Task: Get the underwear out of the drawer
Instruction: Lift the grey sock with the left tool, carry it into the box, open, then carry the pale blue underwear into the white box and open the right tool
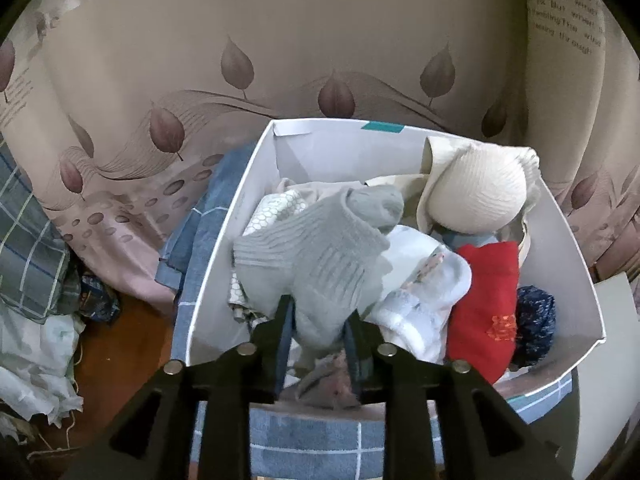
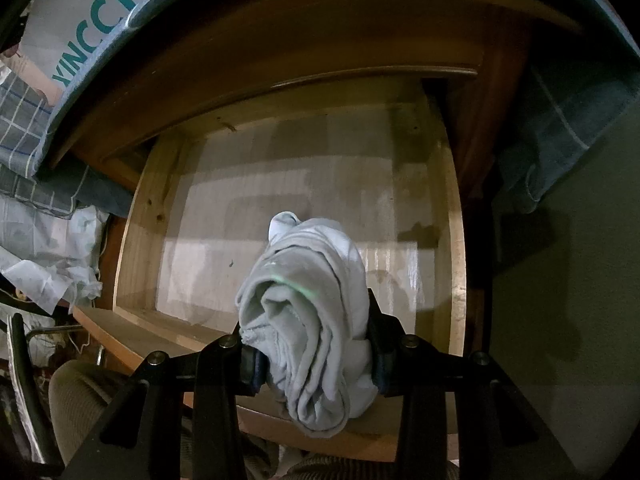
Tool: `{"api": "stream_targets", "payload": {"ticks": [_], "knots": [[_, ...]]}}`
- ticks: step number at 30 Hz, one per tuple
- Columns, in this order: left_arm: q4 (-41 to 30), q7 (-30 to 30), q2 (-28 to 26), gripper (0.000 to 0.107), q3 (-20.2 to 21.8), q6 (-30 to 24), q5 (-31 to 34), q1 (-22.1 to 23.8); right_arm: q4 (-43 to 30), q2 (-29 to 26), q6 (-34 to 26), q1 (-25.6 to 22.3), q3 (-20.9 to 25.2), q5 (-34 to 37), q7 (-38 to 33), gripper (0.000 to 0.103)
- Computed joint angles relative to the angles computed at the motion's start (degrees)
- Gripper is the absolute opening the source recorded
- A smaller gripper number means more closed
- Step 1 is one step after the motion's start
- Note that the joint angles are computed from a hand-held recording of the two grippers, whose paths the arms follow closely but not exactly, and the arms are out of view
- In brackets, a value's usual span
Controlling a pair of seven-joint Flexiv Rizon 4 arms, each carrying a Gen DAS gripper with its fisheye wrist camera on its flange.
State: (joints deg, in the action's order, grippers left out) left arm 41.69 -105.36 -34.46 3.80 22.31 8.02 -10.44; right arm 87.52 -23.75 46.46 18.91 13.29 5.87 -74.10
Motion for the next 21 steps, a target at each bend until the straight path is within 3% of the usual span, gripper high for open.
{"api": "stream_targets", "payload": {"ticks": [8,21], "knots": [[4.34,1.02,4.18,0.047,0.82,5.23,4.02,-2.22,0.01,-0.02,-0.28,0.36,-0.28,-0.78,0.35,0.036],[21.01,-3.84,17.12,0.049,0.3,10.56,11.42,-4.93,0.76,0.2,-0.47,1.56,-1.18,-4.3,2.45,0.036]]}}
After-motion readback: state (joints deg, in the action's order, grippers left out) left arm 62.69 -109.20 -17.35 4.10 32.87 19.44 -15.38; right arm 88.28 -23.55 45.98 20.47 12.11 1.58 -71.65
